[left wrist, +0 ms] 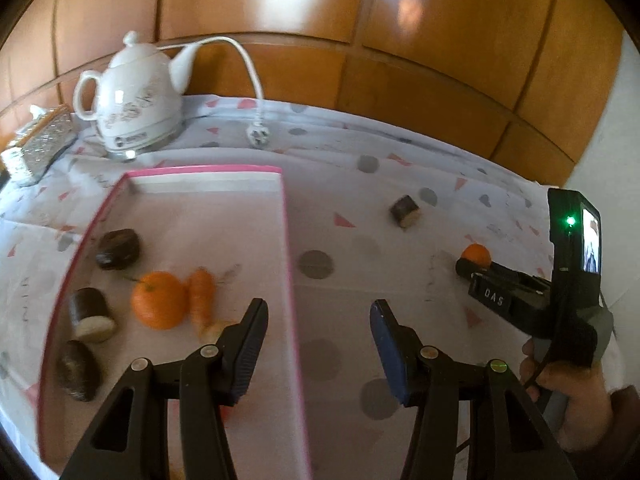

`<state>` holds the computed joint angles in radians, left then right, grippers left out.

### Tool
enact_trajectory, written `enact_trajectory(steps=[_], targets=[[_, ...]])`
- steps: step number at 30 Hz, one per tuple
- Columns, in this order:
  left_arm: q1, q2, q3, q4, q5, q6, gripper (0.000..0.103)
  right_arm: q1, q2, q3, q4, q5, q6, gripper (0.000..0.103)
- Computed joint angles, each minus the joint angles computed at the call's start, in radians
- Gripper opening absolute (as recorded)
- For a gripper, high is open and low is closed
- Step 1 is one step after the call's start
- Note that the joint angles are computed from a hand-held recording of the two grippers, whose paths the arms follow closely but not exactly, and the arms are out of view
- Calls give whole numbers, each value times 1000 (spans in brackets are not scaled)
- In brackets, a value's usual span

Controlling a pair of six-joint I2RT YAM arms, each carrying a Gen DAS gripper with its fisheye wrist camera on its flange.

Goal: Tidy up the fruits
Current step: 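Close the right gripper on the orange beside the wooden block, then close the left gripper on the black cylindrical slice while the right holds the orange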

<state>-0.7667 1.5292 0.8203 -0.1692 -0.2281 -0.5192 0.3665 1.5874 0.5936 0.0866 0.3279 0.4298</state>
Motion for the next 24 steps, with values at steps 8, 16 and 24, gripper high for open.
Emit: enact_trajectory(steps=[8, 16, 24], targets=[[-32, 161, 136, -8, 29, -2, 55, -34, -27, -70, 54, 55, -25, 39], [-23, 324, 312, -31, 66, -11, 55, -50, -30, -99, 111, 22, -19, 39], [-13, 496, 482, -31, 70, 14, 55, -71, -2, -94, 129, -27, -24, 39]])
